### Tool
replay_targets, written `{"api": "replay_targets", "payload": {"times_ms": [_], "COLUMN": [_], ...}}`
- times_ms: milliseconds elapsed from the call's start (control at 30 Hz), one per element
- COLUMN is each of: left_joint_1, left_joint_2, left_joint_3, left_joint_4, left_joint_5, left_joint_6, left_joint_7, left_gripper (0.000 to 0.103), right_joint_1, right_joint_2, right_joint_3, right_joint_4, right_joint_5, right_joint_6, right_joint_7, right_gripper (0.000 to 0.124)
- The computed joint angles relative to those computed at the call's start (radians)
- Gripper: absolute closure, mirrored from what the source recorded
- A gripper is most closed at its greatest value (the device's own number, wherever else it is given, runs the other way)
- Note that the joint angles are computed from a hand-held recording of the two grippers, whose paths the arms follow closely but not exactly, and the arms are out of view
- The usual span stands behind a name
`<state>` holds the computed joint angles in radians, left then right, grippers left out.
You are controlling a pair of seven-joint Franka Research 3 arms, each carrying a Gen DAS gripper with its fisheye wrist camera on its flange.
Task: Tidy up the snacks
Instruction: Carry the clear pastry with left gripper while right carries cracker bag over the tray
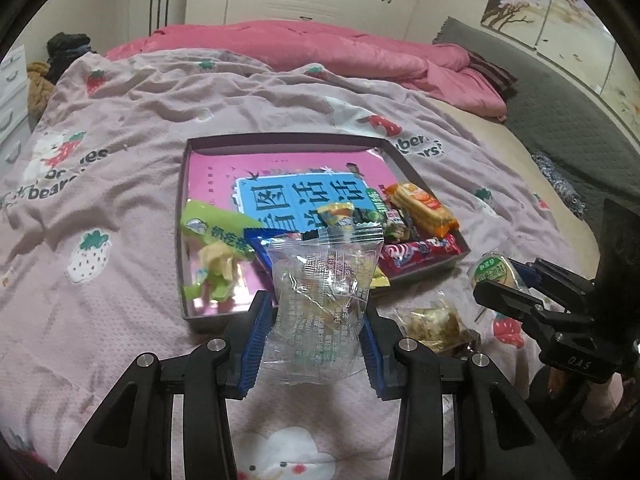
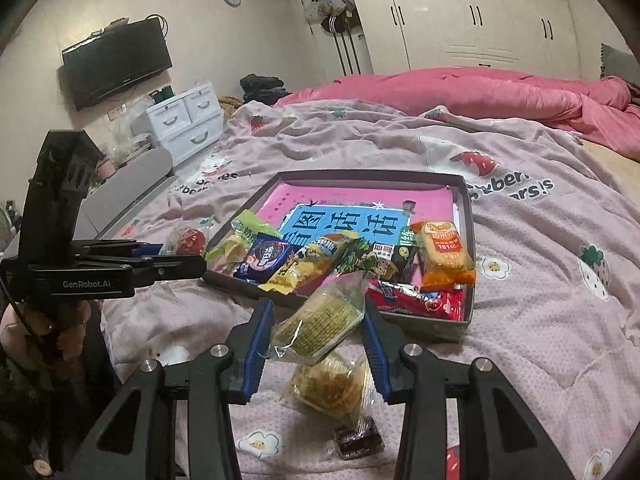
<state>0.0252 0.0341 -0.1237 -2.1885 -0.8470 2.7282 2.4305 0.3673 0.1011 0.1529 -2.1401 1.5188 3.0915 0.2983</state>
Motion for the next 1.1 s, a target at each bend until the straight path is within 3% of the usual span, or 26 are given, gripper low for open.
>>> {"api": "replay_targets", "payload": {"times_ms": [300,733,967,1100], "left_joint_1": [0.019,0.070,0.110,0.133], "left_joint_2": [0.034,0.137,0.213,0.242], "left_joint_3": [-0.005,-0.034,-0.072,-0.105], "left_joint_4": [0.028,0.109,0.169,0.187], "left_joint_5": [0.039,0.180,0.298,0.325], "left_joint_6": [0.023,0.074,0.079,0.094], "left_joint_7": [-0.046,-0.190,-0.297,-0.314], "left_gripper": [0.059,0.059,0.059,0.059], "right_joint_1": [-0.007,-0.016,-0.041,0.022], "right_joint_2": [0.015,0.092,0.177,0.219], "right_joint_3": [-0.009,-0.013,-0.004,-0.088], "right_joint_4": [0.042,0.134,0.183,0.177], "right_joint_5": [0.093,0.063,-0.186,-0.443], "right_joint_6": [-0.020,0.029,0.045,0.050], "right_joint_7": [-0.077,-0.086,0.155,0.425], "right_gripper": [0.080,0.080,0.080,0.080]}}
